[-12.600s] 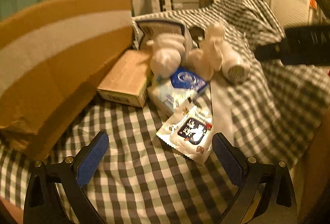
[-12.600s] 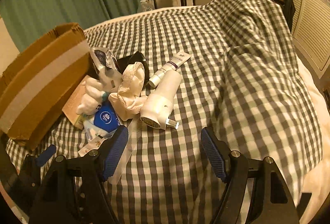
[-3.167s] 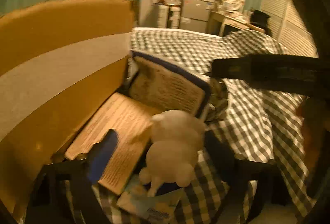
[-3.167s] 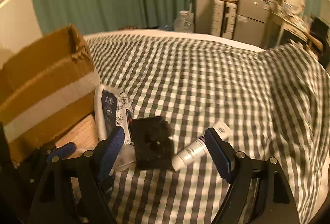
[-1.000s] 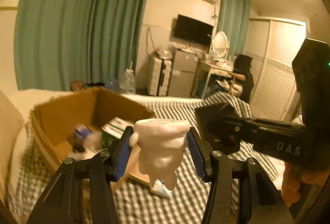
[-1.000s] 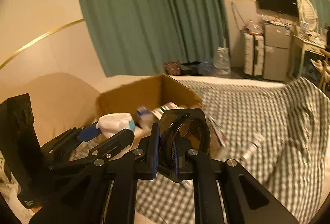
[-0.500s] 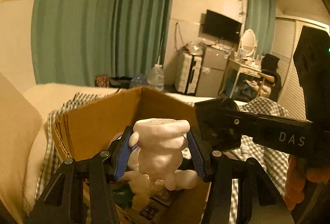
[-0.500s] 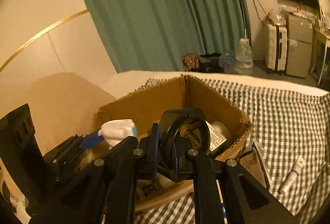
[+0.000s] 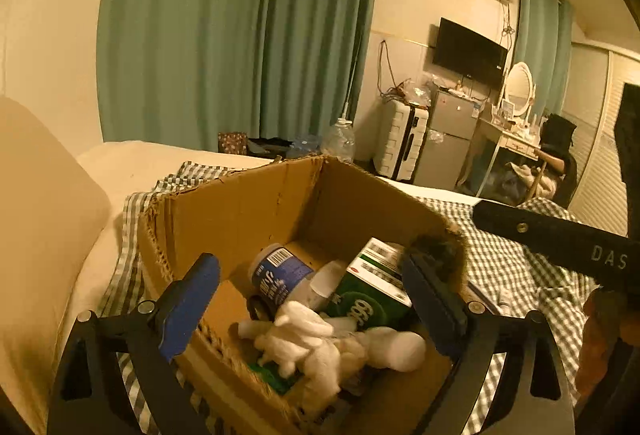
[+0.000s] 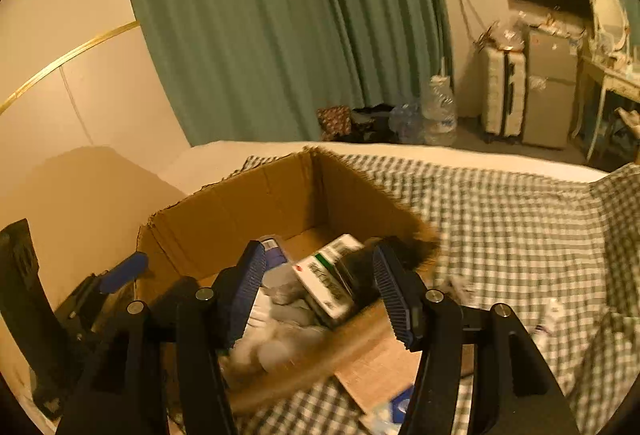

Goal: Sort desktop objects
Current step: 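Open both tools to drop the figurine and black cap into the box, then move both tools back toward the remaining items on the bedspread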

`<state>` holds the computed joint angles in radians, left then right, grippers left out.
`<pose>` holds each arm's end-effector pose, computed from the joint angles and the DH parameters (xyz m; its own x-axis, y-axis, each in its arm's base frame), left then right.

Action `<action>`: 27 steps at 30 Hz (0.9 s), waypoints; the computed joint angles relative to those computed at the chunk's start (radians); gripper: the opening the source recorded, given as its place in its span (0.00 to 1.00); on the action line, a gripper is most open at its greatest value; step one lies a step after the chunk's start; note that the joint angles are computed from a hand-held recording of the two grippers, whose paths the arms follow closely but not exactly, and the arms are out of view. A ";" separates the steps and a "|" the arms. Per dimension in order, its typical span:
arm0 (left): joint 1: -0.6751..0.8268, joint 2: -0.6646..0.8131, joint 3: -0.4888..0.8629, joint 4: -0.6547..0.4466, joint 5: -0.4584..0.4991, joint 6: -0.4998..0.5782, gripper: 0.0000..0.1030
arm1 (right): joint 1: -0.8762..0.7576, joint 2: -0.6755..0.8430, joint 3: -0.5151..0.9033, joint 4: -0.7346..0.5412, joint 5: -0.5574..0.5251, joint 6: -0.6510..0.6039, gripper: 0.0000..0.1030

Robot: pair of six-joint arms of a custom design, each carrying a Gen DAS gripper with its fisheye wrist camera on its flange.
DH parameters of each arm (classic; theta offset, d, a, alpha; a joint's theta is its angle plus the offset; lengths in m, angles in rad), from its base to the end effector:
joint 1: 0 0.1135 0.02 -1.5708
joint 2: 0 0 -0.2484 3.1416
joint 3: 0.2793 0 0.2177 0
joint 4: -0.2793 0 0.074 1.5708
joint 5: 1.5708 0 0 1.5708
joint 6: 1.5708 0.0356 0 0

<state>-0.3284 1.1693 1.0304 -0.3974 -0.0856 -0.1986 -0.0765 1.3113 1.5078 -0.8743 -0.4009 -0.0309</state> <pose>0.2211 -0.0721 0.3167 -0.5238 -0.0292 -0.8513 0.1514 0.9803 -0.1268 0.2333 -0.0040 0.3863 -0.6178 0.0188 -0.7861 -0.2519 0.9423 0.2205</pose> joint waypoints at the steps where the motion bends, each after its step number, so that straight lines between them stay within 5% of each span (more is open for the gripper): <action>1: -0.024 -0.016 0.009 -0.024 -0.019 -0.007 0.92 | -0.018 -0.014 0.006 -0.021 0.004 -0.011 0.54; 7: -0.287 -0.104 0.033 -0.154 -0.195 -0.107 0.99 | -0.354 -0.146 0.000 -0.220 -0.052 -0.190 0.54; 14: -0.700 -0.041 0.041 -0.189 -0.408 -0.291 1.00 | -0.918 -0.147 -0.060 -0.430 -0.287 -0.580 0.55; 19: -0.795 0.059 -0.053 -0.075 -0.392 -0.347 1.00 | -1.005 -0.128 -0.194 -0.394 -0.293 -0.661 0.55; 27: -0.729 0.223 -0.234 0.169 -0.295 -0.273 1.00 | -0.853 -0.111 -0.388 -0.170 -0.206 -0.537 0.55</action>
<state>-1.0571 1.3922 0.7966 -0.2289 -0.3811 -0.4714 -0.9297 1.2008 1.1201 -1.0441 -0.6067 -0.5681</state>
